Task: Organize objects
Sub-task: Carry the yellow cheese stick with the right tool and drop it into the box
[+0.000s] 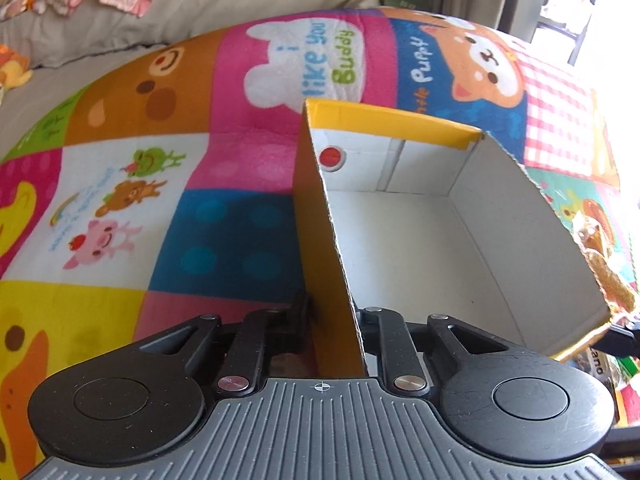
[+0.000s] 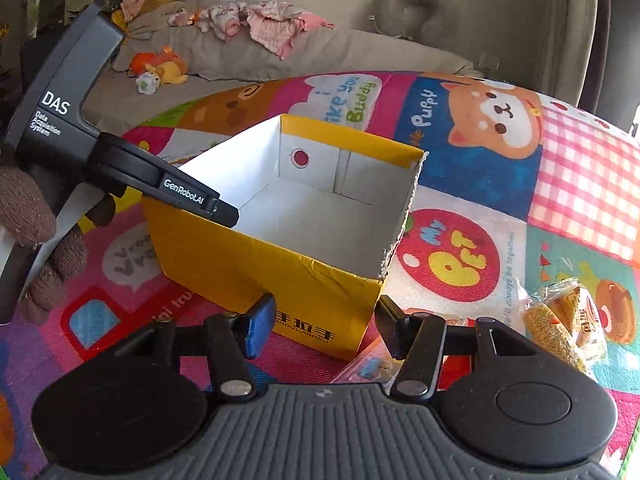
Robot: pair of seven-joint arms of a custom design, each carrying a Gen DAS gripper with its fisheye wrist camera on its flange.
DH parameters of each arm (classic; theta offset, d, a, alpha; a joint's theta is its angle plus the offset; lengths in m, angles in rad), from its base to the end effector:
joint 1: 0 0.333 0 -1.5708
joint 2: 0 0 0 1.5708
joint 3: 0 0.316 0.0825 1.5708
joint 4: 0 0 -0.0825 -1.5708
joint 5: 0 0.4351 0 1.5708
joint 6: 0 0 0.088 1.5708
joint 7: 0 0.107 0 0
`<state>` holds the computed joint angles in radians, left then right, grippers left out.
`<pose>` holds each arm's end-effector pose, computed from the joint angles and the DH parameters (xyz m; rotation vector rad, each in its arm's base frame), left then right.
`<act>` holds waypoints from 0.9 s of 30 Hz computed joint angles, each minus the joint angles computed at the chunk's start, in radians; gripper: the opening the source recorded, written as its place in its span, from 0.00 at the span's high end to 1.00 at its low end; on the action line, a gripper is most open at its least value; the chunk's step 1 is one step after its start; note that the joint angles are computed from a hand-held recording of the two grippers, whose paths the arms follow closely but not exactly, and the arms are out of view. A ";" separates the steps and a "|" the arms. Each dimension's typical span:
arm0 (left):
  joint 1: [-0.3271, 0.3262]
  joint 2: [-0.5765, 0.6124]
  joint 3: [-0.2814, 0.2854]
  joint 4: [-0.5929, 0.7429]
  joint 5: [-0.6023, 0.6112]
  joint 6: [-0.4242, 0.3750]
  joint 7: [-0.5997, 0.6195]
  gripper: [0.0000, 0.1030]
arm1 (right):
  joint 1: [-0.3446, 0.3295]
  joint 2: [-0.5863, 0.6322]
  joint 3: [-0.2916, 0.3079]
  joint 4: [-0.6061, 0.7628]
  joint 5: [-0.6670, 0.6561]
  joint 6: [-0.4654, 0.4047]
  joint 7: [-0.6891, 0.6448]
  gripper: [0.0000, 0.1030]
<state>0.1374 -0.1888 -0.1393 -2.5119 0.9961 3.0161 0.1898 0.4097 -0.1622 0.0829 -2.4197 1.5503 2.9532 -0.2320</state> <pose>0.5089 -0.0627 0.3685 -2.1174 1.3731 -0.7310 0.4843 0.1845 0.3707 -2.1500 0.8232 -0.5092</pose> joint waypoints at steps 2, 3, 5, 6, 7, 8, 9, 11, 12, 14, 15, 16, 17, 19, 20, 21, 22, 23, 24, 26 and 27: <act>0.008 0.005 -0.002 0.002 0.015 0.012 -0.019 0.86 | 0.002 -0.015 -0.002 -0.012 0.013 -0.011 -0.008 0.47; 0.009 0.004 -0.003 0.002 0.018 0.011 -0.024 0.87 | 0.000 -0.025 -0.006 -0.019 0.008 -0.024 -0.007 0.47; 0.011 0.001 -0.010 0.002 0.036 0.000 -0.038 0.87 | -0.006 -0.051 -0.013 -0.039 -0.017 -0.041 0.014 0.47; 0.009 0.000 -0.010 0.002 0.038 -0.004 -0.042 0.87 | -0.010 -0.072 -0.018 -0.055 -0.034 -0.043 0.024 0.47; 0.006 -0.003 -0.009 -0.001 0.035 -0.007 -0.044 0.87 | -0.015 -0.095 -0.025 -0.071 -0.056 -0.045 0.036 0.47; 0.004 -0.005 -0.008 -0.003 0.031 -0.009 -0.046 0.87 | -0.022 -0.124 -0.033 -0.094 -0.088 -0.047 0.058 0.47; 0.003 -0.006 -0.008 -0.003 0.030 -0.011 -0.050 0.87 | -0.031 -0.156 -0.043 -0.119 -0.125 -0.052 0.087 0.46; 0.001 -0.010 -0.011 -0.005 0.030 -0.020 -0.058 0.87 | -0.060 -0.222 -0.062 -0.173 -0.234 -0.070 0.183 0.45; -0.001 -0.012 -0.010 -0.006 0.028 -0.025 -0.058 0.87 | -0.089 -0.260 -0.066 -0.204 -0.321 -0.088 0.269 0.45; -0.002 -0.014 -0.015 -0.005 0.039 -0.032 -0.065 0.87 | -0.152 -0.322 -0.066 -0.251 -0.475 -0.140 0.427 0.45; -0.003 -0.015 -0.012 -0.006 0.039 -0.032 -0.062 0.87 | -0.189 -0.348 -0.067 -0.266 -0.550 -0.182 0.503 0.45; -0.006 -0.015 -0.009 -0.006 0.033 -0.031 -0.057 0.87 | -0.213 -0.373 -0.073 -0.283 -0.601 -0.210 0.552 0.45; -0.008 -0.014 -0.006 -0.007 0.025 -0.029 -0.049 0.87 | -0.227 -0.398 -0.078 -0.304 -0.641 -0.223 0.585 0.45; -0.016 -0.014 0.001 -0.007 0.001 -0.032 -0.024 0.87 | -0.237 -0.440 -0.087 -0.346 -0.701 -0.228 0.620 0.44; -0.017 -0.013 0.002 -0.007 -0.005 -0.034 -0.014 0.87 | -0.238 -0.453 -0.093 -0.363 -0.730 -0.234 0.635 0.44; -0.018 -0.013 0.002 -0.006 -0.011 -0.036 -0.006 0.87 | -0.237 -0.459 -0.098 -0.373 -0.753 -0.240 0.653 0.44; -0.020 -0.012 0.003 -0.006 -0.019 -0.036 0.002 0.87 | -0.235 -0.460 -0.102 -0.381 -0.773 -0.248 0.669 0.44; -0.021 -0.013 0.004 -0.006 -0.027 -0.038 0.008 0.88 | -0.230 -0.459 -0.108 -0.389 -0.788 -0.255 0.679 0.44; -0.020 -0.016 0.002 -0.008 -0.030 -0.042 0.009 0.88 | -0.222 -0.453 -0.110 -0.392 -0.798 -0.255 0.687 0.44; -0.018 -0.017 0.003 -0.010 -0.035 -0.039 0.011 0.88 | -0.210 -0.440 -0.106 -0.400 -0.822 -0.248 0.700 0.44; -0.015 -0.017 0.003 -0.011 -0.033 -0.035 0.012 0.88 | -0.205 -0.432 -0.099 -0.406 -0.834 -0.230 0.707 0.45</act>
<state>0.1224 -0.2059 -0.1364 -2.5229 0.9631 2.9810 0.2018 0.2043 -0.5947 -0.0162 -2.8254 0.7165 2.7228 0.4746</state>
